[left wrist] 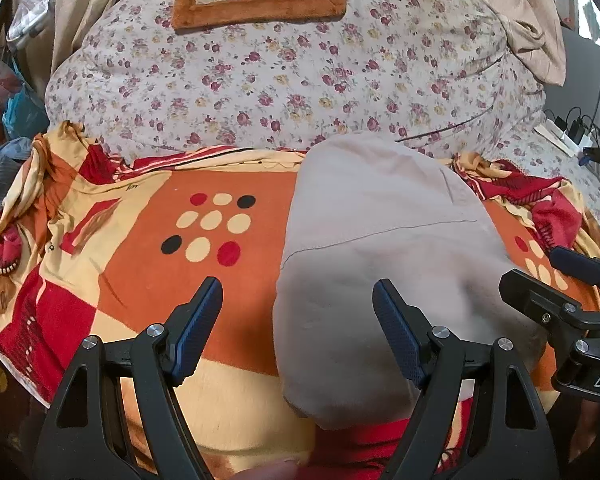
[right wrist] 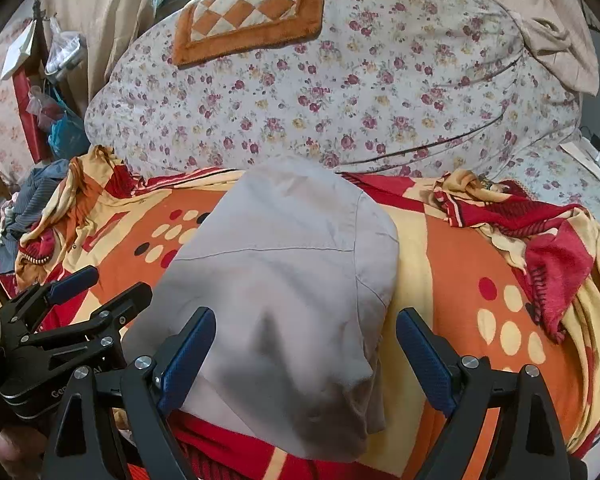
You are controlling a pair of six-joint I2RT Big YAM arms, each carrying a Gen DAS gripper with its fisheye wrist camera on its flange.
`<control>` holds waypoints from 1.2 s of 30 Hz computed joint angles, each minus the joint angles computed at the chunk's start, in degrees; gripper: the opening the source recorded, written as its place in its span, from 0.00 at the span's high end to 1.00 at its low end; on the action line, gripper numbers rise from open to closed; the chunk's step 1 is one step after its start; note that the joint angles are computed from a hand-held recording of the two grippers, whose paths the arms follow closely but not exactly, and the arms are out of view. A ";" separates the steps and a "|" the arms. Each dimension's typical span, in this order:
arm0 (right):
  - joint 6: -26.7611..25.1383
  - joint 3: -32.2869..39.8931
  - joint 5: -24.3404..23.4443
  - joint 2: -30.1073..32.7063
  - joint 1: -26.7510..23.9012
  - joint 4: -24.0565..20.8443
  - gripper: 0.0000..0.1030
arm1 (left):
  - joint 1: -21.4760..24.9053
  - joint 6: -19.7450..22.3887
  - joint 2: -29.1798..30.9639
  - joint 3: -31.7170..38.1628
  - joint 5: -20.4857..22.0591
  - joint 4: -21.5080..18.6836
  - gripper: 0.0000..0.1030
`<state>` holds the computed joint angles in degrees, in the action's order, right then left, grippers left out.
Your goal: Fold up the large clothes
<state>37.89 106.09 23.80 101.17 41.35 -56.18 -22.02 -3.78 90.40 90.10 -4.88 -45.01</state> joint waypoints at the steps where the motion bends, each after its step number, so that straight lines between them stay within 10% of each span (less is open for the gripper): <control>1: -0.03 0.04 -0.01 0.03 -0.02 0.01 0.13 | 0.00 -0.03 0.14 0.11 0.06 -0.05 0.24; 36: -0.37 0.87 -1.36 1.48 -0.90 0.20 0.13 | -0.45 -0.40 2.38 1.70 -0.33 -0.91 0.24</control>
<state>37.53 106.97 22.44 102.65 40.45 -55.98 -22.47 -4.18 92.77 91.79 -5.21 -45.92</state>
